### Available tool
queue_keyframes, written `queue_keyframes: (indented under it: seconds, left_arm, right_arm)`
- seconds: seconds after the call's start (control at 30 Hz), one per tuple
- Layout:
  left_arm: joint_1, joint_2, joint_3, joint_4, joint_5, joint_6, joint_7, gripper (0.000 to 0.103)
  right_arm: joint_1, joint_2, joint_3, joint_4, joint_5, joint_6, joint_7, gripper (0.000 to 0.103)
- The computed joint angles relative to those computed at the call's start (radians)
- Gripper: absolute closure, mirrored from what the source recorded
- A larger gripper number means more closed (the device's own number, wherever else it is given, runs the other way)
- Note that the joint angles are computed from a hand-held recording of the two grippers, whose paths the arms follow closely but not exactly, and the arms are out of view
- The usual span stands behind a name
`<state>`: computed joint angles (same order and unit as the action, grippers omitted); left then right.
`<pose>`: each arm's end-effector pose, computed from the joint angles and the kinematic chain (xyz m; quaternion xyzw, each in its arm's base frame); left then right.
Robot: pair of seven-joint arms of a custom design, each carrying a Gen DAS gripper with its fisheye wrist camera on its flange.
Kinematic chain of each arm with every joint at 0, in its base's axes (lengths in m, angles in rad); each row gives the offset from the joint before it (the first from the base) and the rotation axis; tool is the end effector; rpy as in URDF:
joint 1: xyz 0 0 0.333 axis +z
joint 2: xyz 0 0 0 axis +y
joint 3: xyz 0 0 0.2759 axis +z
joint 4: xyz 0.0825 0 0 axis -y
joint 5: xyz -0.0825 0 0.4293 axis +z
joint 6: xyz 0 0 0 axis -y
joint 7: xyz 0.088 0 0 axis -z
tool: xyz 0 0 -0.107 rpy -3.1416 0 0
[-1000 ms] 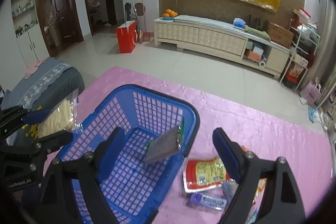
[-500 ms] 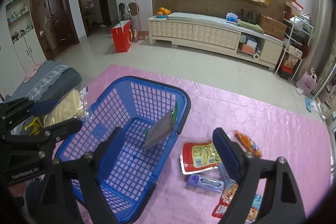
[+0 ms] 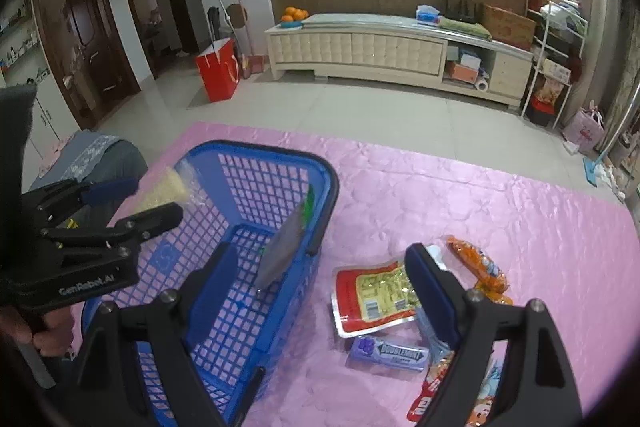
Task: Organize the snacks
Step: 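Open both tools to drop the cracker packs into the blue basket, then move both tools back over the snack pile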
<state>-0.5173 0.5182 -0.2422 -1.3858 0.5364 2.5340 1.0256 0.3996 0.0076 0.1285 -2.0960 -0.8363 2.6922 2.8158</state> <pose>0.5818 -0.5094 0.4430 -0.4841 0.8016 -0.2867 0.2021 0.5262 0.3351 0.4119 -0.6341 0.6725 -0.2463 0.2916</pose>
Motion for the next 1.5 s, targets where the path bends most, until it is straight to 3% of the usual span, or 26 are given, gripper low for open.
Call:
queue_keyframes:
  seconds: [0.53, 0.93, 1.03, 1.5]
  left_arm:
    - [0.015, -0.214, -0.046, -0.226, -0.008, 0.047, -0.038, 0.027]
    - [0.006, -0.378, -0.09, -0.369, 0.015, 0.094, -0.087, 0.027]
    - [-0.002, -0.407, -0.101, -0.391, 0.027, 0.106, -0.09, 0.021]
    - [-0.053, -0.379, -0.138, -0.35, -0.01, 0.101, -0.045, 0.021]
  right_arm:
    - [-0.006, -0.178, 0.042, -0.124, -0.011, -0.022, 0.052, 0.015]
    - [0.002, -0.369, 0.107, -0.25, 0.013, -0.105, 0.08, 0.015]
    - [0.007, -0.415, 0.116, -0.282, 0.022, -0.119, 0.075, 0.015]
    - [0.027, -0.635, 0.139, -0.458, 0.073, -0.232, 0.081, 0.014]
